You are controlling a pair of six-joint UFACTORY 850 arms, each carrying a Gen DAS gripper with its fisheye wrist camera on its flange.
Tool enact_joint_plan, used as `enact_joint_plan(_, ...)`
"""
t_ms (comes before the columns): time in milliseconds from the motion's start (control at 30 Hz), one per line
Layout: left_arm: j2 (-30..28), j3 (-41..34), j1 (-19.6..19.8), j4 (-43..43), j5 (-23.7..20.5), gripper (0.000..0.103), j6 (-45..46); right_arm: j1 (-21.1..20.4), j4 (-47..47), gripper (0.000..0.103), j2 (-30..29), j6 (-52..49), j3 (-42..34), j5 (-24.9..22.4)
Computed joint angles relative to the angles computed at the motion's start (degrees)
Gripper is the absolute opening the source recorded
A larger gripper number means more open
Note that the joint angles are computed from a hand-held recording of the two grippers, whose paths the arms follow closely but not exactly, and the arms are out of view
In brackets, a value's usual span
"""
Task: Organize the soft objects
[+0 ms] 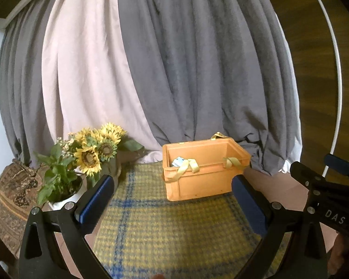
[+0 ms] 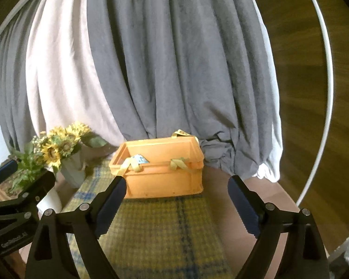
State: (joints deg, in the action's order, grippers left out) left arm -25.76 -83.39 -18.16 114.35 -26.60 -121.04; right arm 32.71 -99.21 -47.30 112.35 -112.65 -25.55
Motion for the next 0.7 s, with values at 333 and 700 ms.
enact_joint_plan(333, 7.47, 10.44, -4.83, -2.0, -5.36, 0.103, -1.54, 1.52, -14.03, 0.091, 11.84, 15.95, 19.37, -3.16)
enact_joint_plan(700, 13.22, 17.64, -7.71, -2.3, -7.89, 0.103, -3.33, 3.34, -18.58, 0.092, 18.51, 21.9, 29.55, -6.66)
